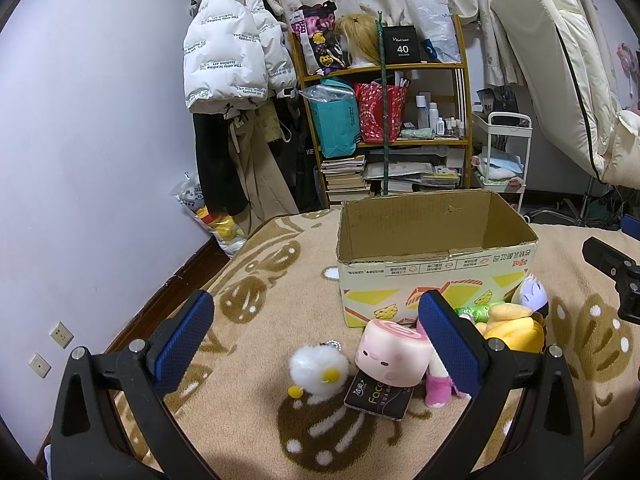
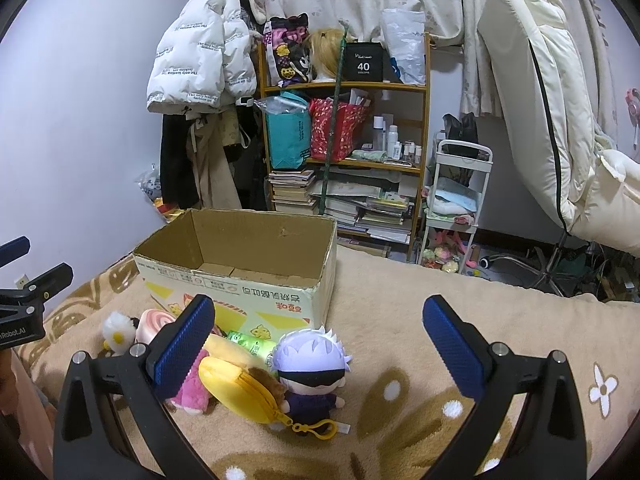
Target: Organize soft objects
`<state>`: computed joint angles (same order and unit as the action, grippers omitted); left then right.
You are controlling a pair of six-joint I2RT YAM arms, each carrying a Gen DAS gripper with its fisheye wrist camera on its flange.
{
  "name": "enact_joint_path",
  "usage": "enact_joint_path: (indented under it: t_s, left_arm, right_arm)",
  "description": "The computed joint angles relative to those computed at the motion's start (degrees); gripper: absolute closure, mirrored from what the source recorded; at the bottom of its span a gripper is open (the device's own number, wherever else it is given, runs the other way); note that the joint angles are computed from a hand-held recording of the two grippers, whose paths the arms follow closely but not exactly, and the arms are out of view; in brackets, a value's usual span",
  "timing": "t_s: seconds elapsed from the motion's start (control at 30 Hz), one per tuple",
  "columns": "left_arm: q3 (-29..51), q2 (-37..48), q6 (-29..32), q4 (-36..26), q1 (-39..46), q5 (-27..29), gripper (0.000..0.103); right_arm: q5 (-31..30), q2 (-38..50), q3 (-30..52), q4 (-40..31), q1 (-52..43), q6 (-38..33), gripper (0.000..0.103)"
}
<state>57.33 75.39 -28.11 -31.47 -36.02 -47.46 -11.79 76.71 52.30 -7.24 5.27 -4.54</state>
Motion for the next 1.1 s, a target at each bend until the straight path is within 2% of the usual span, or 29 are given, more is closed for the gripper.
enact_joint_path:
  t_s: [1.1]
  left_arm:
    - [0.1, 0.9, -0.7, 0.0, -0.5, -0.2, 0.002]
  right_arm:
    - [1.8, -1.5, -0.3, -0.5, 2.0, 0.9, 0.0]
